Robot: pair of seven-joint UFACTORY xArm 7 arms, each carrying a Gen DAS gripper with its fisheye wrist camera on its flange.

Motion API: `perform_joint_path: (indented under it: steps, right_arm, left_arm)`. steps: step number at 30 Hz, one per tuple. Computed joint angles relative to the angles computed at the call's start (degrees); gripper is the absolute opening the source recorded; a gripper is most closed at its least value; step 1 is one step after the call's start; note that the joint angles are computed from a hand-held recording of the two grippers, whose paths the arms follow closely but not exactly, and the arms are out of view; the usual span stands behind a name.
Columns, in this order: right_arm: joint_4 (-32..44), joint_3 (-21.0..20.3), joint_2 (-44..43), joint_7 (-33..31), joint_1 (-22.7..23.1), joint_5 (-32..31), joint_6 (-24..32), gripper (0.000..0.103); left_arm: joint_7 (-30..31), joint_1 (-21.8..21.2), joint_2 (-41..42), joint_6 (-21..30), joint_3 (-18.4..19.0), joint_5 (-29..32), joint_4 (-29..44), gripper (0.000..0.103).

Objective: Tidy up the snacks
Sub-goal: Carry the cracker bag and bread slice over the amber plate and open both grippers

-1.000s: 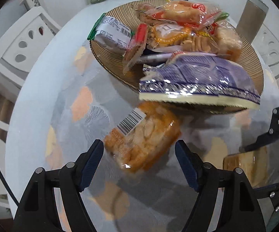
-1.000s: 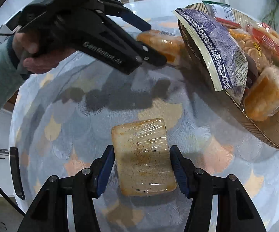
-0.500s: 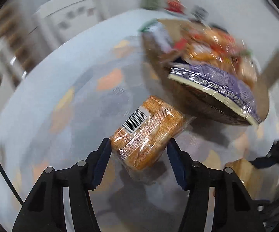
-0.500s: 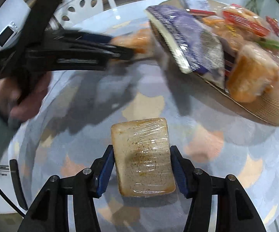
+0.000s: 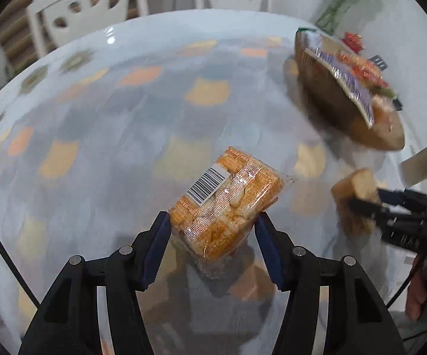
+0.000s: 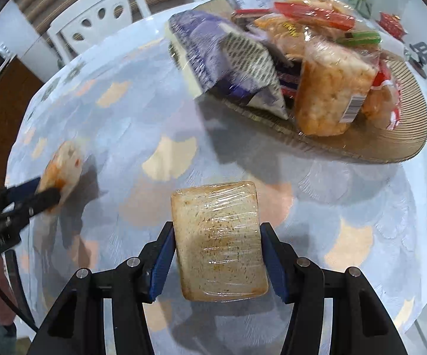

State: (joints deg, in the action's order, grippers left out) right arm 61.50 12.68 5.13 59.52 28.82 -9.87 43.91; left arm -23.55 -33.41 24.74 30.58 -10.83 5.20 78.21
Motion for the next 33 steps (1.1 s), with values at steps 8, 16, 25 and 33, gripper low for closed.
perform_joint_path:
  steps: [8,16,25,33]
  right_arm:
    - [-1.35,0.96,-0.83,-7.52,0.24,4.18,1.43,0.055]
    - [-2.47,0.91,-1.70,-14.12,-0.59,12.10,3.18,0.056]
    - [-0.16,0.13,1.02,-16.87,-2.17,15.17,2.99,0.070]
    - [-2.58,0.14,-1.59,-13.14,-1.03,10.36,2.46,0.054]
  left_arm:
    - [-2.78,0.33,-3.93,0.76,-2.23,-3.40,-6.06,0.057]
    - [15.97,5.88,-7.34,7.98,-7.27,-20.66,-6.87,0.067]
    - [11.06,2.16,-0.76,10.34,-3.60,-12.31,0.67,0.067]
    - [5.52,-4.40,2.38,14.77,-0.57,1.14,4.42,0.043]
